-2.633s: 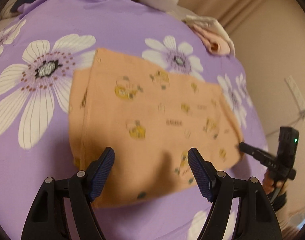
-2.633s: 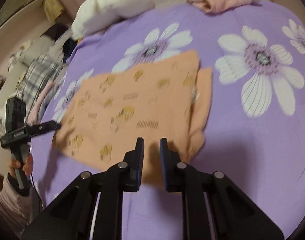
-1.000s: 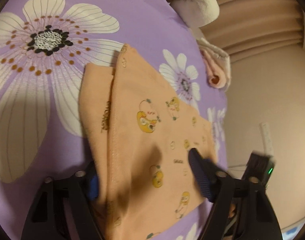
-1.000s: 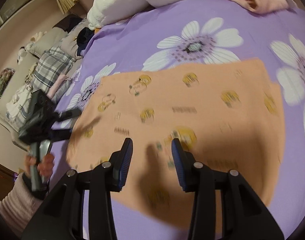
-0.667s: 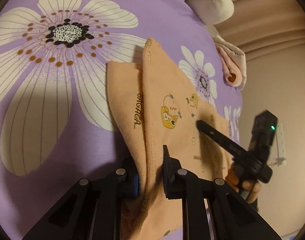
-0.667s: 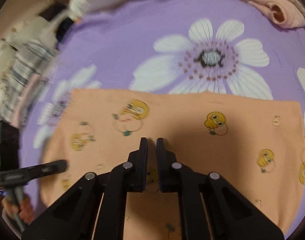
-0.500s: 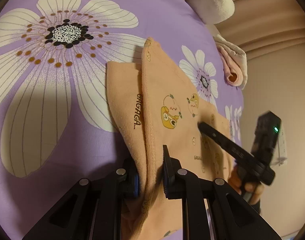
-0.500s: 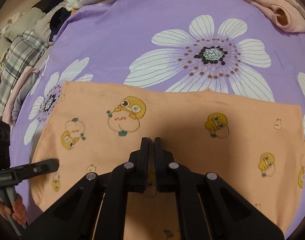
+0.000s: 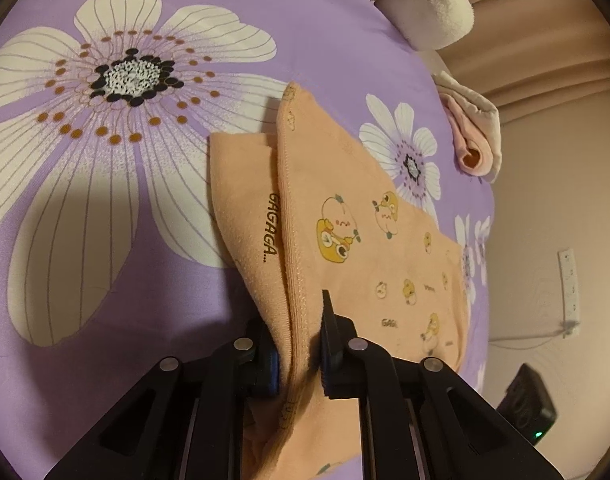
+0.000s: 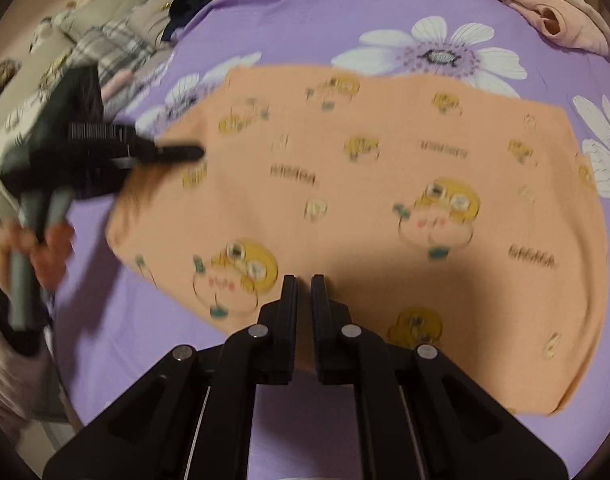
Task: Fold small clothes
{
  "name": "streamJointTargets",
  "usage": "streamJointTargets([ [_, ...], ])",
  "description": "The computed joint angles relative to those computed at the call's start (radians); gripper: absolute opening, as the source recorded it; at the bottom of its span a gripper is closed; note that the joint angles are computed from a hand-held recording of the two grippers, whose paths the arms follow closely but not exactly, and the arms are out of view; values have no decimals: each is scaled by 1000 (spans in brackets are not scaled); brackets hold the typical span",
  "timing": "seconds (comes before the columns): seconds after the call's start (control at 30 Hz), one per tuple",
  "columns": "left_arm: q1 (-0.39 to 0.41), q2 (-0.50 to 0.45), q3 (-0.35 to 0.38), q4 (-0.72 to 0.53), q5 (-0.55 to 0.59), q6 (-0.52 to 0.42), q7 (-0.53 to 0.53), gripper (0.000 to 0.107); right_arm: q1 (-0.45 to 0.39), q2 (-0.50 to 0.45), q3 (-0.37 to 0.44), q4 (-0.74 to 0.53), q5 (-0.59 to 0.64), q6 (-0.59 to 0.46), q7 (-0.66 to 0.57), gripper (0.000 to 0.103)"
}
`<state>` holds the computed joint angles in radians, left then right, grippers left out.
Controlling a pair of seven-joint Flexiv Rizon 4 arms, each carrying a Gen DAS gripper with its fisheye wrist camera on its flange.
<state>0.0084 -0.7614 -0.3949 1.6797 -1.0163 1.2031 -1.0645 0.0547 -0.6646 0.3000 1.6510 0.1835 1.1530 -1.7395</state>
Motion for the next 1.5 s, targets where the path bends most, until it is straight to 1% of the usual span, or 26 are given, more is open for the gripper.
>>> streamJointTargets([
  [0.03, -2, 5, 0, 2, 0, 7, 0, 9, -8, 1, 8, 7, 14, 10, -2, 6],
  [0.1, -8, 19, -5, 6, -4, 33, 7, 9, -49, -2, 46, -18, 64, -14, -9, 6],
  [0.13, -9, 24, -10, 7, -6, 41, 13, 9, -63, 1, 59, -23, 88, -13, -18, 8],
  [0.23, -24, 41, -11, -3, 7, 63, 19, 8, -87, 16, 73, -21, 140, 19, -45, 8],
  [0.4, -67, 43, 20, -52, 93, 47, -39, 8, -126, 39, 83, -15, 212, 47, -63, 10],
  [0.5, -106, 37, 55, -93, 178, 28, -99, 8, -160, 58, 89, -3, 260, 57, -77, 10],
  [0.7, -195, 7, 128, -217, 379, -46, -218, 8, -223, 78, 95, 9, 347, 81, -122, 10],
  [0.77, -215, -5, 134, -254, 428, -69, -236, 8, -239, 79, 95, 9, 374, 88, -132, 10],
  [0.9, -273, -52, 163, -358, 528, -146, -282, 8, -273, 81, 100, 9, 427, 103, -152, 10],
  [0.97, -290, -73, 165, -395, 557, -186, -294, 8, -281, 79, 95, 9, 444, 106, -151, 10],
  [1.07, -318, -120, 173, -467, 595, -270, -314, 8, -292, 83, 86, 19, 462, 109, -145, 10],
  [1.13, -333, -158, 180, -528, 613, -359, -331, 8, -300, 83, 85, 22, 474, 107, -146, 10],
  [1.2, -340, -174, 185, -550, 622, -406, -348, 9, -308, 81, 83, 19, 484, 100, -147, 11],
  [1.27, -335, -178, 175, -549, 619, -422, -345, 17, -317, 80, 85, 17, 498, 93, -149, 15],
  [1.3, -315, -176, 146, -533, 591, -430, -323, 24, -324, 79, 89, 14, 509, 88, -155, 17],
  [1.33, -302, -168, 129, -513, 569, -419, -308, 27, -333, 76, 93, 7, 521, 79, -160, 21],
  [1.37, -289, -156, 111, -486, 545, -399, -288, 34, -341, 75, 98, 2, 536, 73, -168, 23],
  [1.4, -277, -143, 87, -459, 519, -372, -254, 43, -354, 74, 107, -5, 557, 64, -181, 24],
  [1.43, -271, -129, 79, -437, 506, -352, -229, 50, -368, 70, 119, -16, 583, 51, -197, 27],
  [1.5, -266, -94, 77, -389, 490, -294, -195, 51, -377, 68, 124, -33, 624, 34, -218, 31],
])
